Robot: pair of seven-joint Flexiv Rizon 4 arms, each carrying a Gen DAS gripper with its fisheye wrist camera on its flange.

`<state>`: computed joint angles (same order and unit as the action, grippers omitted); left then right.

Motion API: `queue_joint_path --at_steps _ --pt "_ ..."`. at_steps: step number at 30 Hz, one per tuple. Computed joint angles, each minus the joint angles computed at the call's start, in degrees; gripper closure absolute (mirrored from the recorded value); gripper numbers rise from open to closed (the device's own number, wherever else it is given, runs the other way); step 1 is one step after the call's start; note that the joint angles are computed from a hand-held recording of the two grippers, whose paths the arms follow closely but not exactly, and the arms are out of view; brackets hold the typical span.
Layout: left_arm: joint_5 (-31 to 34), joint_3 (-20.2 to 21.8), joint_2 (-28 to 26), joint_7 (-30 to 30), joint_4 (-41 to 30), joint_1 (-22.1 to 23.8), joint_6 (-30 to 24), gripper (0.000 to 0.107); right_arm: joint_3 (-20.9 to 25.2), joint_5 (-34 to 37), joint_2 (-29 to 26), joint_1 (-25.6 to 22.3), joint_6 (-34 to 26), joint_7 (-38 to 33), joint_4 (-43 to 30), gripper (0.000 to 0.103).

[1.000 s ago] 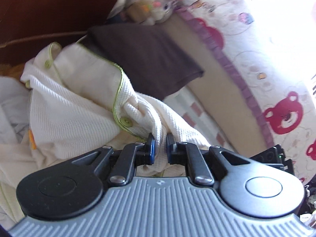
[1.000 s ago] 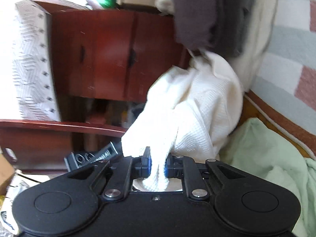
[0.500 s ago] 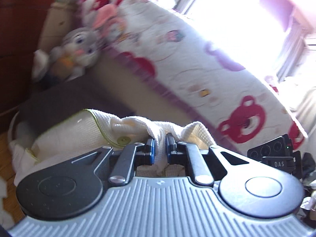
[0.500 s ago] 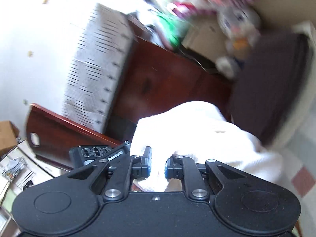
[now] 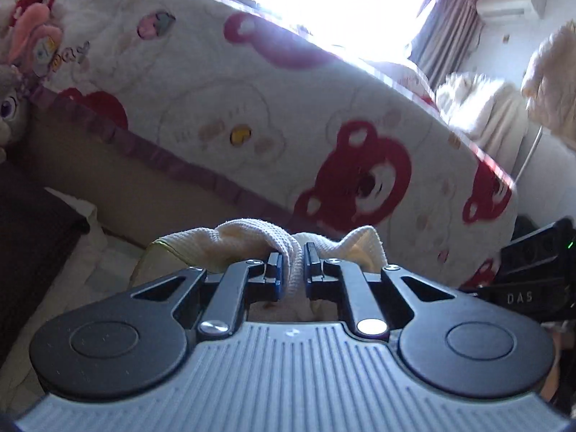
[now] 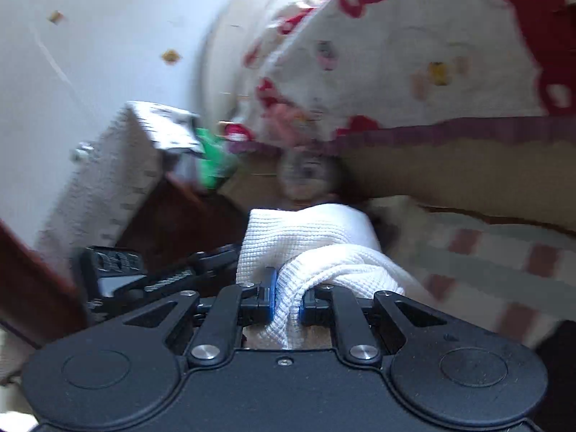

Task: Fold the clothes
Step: 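Lower the cream garment onto the mat and open both grippers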

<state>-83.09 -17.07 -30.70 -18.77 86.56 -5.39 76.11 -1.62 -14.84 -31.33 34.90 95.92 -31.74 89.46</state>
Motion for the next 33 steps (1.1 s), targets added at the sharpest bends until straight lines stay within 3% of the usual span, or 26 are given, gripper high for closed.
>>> queue_joint_path --at_steps 1,2,3,4,5,6,8,11,12,13,18,22,27,30,33 --pt "7.7 2.4 -2.3 -7.2 -0.4 -1.2 -0.8 0.09 -4.7 -8.9 2.1 1.7 -7.7 8.5 3.1 0.089" --pt "14.2 4.5 -4.5 -13.6 -1.1 -2.1 -2.0 0.08 -9.3 -14.1 3.5 4.9 -17.0 13.8 5.2 0.088" --pt "18.8 6.4 -6.6 -18.8 -1.8 -2.6 -3.4 0.07 -12.5 -15.5 3.9 7.6 -24.6 17.3 6.5 0.087" --pt "21.7 7.6 -8.3 -22.2 -2.3 -2.7 -4.3 0.068 -14.3 -13.2 3.5 9.5 -31.3 17.5 6.8 0.085" --pt "22.8 7.6 -9.6 -23.6 -2.2 -2.2 -4.5 0.065 -16.6 -7.3 2.7 11.5 -34.4 16.0 7.3 0.085" --pt "24.0 7.8 -10.8 -24.9 -2.0 -1.7 -4.4 0.065 -17.2 -3.5 2.3 12.0 -34.8 16.2 8.3 0.083" --pt "26.5 8.1 -11.9 -27.0 -0.7 -0.5 -4.7 0.065 -15.1 -2.3 2.7 10.3 -34.1 18.7 11.1 0.082" --pt "31.5 9.2 -13.6 -30.1 -0.3 1.1 -7.4 0.065 -13.9 -7.0 4.2 9.5 -37.4 18.4 12.7 0.079" --pt "32.8 8.9 -14.0 -30.1 -0.3 1.9 -8.1 0.065 -13.6 -8.8 4.8 9.4 -38.7 18.1 12.7 0.071" --pt "34.5 9.1 -14.4 -30.6 -0.4 2.2 -8.3 0.064 -13.0 -10.2 5.1 9.0 -40.0 17.4 12.2 0.062" --pt "43.8 12.2 -17.5 -34.4 -3.3 0.3 -5.4 0.058 -6.0 -10.3 1.8 3.6 -43.8 7.1 4.7 0.05" --pt "46.0 9.3 -18.4 -35.7 -4.5 3.1 -8.8 0.055 0.0 -8.5 -1.1 -0.9 -40.5 4.1 2.7 0.044" --pt "49.2 3.2 -18.0 -30.1 -2.9 8.1 -11.4 0.044 5.9 -1.8 -4.0 -5.5 -31.5 10.7 5.2 0.044" --pt "49.0 0.4 -17.6 -26.6 -1.9 10.4 -15.8 0.035 6.1 -0.2 -5.6 -5.3 -32.2 14.4 5.6 0.044" --pt "48.9 0.3 -17.1 -23.7 -1.1 10.3 -17.7 0.035 4.8 -0.4 -5.6 -4.2 -30.5 19.5 7.5 0.044"
